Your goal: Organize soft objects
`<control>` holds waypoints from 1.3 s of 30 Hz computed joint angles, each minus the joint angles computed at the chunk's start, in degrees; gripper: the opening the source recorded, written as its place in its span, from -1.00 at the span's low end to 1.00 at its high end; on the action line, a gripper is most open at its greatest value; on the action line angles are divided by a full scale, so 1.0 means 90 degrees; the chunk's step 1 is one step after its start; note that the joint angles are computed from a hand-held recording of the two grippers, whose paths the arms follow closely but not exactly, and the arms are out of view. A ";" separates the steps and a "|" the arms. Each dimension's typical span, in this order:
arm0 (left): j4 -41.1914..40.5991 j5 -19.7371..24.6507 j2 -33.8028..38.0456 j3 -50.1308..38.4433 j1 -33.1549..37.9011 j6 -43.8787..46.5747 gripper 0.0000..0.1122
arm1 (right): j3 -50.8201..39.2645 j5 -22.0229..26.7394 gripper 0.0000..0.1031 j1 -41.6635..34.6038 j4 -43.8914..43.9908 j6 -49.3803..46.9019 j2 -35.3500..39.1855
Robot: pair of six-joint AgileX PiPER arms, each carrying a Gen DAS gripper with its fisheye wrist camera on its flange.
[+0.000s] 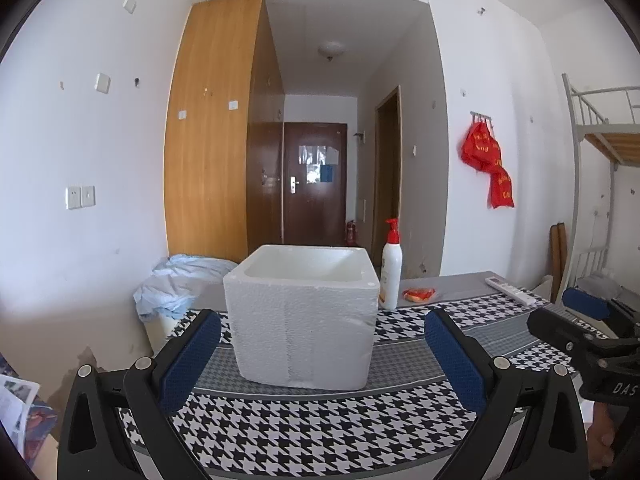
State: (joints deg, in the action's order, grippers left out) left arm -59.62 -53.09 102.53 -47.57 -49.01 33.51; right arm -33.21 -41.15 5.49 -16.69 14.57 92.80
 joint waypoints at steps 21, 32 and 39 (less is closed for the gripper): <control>-0.0317 -0.0390 -0.0124 0.0275 -0.0459 0.0103 0.81 | 0.0474 -0.0419 0.90 -0.0174 -0.0115 -0.0015 -0.0281; -0.0360 -0.0203 -0.0012 0.0135 -0.0347 0.0195 0.81 | 0.0310 -0.0288 0.95 -0.0110 -0.0151 0.0076 -0.0180; -0.0363 -0.0178 -0.0025 0.0157 -0.0324 0.0135 0.81 | 0.0282 -0.0235 0.95 -0.0077 -0.0104 0.0036 -0.0182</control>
State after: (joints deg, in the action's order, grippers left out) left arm -62.88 -54.69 102.30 -46.16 -51.92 34.72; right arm -30.67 -43.27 4.80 -17.62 14.89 91.16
